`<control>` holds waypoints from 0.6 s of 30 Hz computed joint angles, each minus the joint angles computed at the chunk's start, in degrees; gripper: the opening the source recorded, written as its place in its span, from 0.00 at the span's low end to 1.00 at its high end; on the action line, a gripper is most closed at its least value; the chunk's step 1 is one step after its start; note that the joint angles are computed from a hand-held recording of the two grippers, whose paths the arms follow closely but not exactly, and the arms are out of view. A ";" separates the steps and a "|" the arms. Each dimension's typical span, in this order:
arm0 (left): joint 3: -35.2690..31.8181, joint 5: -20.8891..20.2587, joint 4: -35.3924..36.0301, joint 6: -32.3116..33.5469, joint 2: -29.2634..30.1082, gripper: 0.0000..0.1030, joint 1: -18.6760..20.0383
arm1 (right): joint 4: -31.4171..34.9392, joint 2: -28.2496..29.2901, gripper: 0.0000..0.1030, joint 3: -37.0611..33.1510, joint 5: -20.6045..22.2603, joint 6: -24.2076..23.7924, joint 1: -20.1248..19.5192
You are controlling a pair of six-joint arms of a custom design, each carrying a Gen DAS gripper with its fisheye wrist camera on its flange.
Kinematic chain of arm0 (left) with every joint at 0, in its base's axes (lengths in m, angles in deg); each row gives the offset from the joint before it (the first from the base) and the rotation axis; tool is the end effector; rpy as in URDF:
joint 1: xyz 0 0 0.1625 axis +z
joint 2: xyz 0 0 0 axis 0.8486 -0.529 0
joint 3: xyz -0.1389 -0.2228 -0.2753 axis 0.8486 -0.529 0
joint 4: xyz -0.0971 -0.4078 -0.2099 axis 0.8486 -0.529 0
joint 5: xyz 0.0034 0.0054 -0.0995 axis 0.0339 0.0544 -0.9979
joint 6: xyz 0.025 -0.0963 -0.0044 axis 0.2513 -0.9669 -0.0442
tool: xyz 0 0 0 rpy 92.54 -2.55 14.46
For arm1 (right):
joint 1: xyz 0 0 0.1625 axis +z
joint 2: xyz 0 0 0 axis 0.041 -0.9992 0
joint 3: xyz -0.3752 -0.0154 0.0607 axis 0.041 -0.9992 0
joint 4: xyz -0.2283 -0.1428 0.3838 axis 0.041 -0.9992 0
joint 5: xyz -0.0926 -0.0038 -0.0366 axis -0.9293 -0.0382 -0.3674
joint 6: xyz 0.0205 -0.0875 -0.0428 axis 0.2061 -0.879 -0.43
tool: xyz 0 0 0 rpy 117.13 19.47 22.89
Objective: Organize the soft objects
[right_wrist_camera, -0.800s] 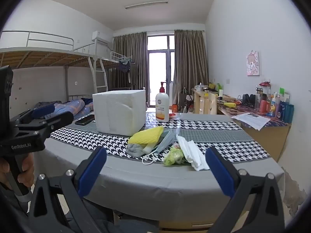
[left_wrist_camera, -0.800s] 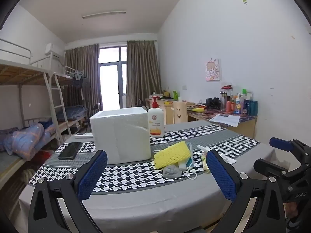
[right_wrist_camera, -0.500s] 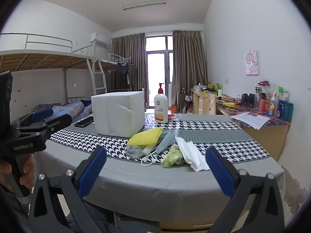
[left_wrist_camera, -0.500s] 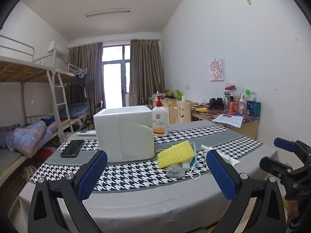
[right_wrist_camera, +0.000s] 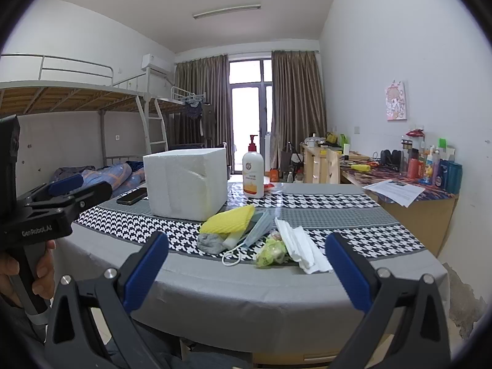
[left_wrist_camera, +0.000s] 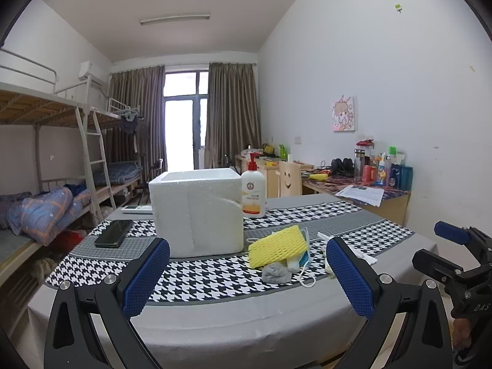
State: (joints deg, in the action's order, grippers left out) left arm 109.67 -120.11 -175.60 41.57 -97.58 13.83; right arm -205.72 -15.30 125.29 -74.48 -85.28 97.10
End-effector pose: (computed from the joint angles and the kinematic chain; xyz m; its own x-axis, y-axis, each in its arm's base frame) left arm -0.0713 -0.7218 0.2308 -0.6727 0.2881 -0.6815 0.7372 0.1826 -0.6505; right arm 0.2338 -0.7191 0.0384 -0.7241 -0.1483 0.6736 -0.6878 0.2275 -0.6893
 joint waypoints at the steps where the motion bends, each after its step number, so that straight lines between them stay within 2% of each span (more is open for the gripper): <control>1: -0.07 0.07 -0.03 0.07 0.04 0.99 -0.02 | -0.01 -0.14 1.00 0.09 0.00 0.11 -0.01; 18: 0.57 -0.39 -0.49 0.61 -0.31 0.99 -0.07 | 0.19 0.01 1.00 -0.19 -0.37 -0.02 0.28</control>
State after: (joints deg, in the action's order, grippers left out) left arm 110.24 -120.49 -176.09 42.18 -97.90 13.76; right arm -205.53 -15.28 125.09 -74.86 -85.31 97.38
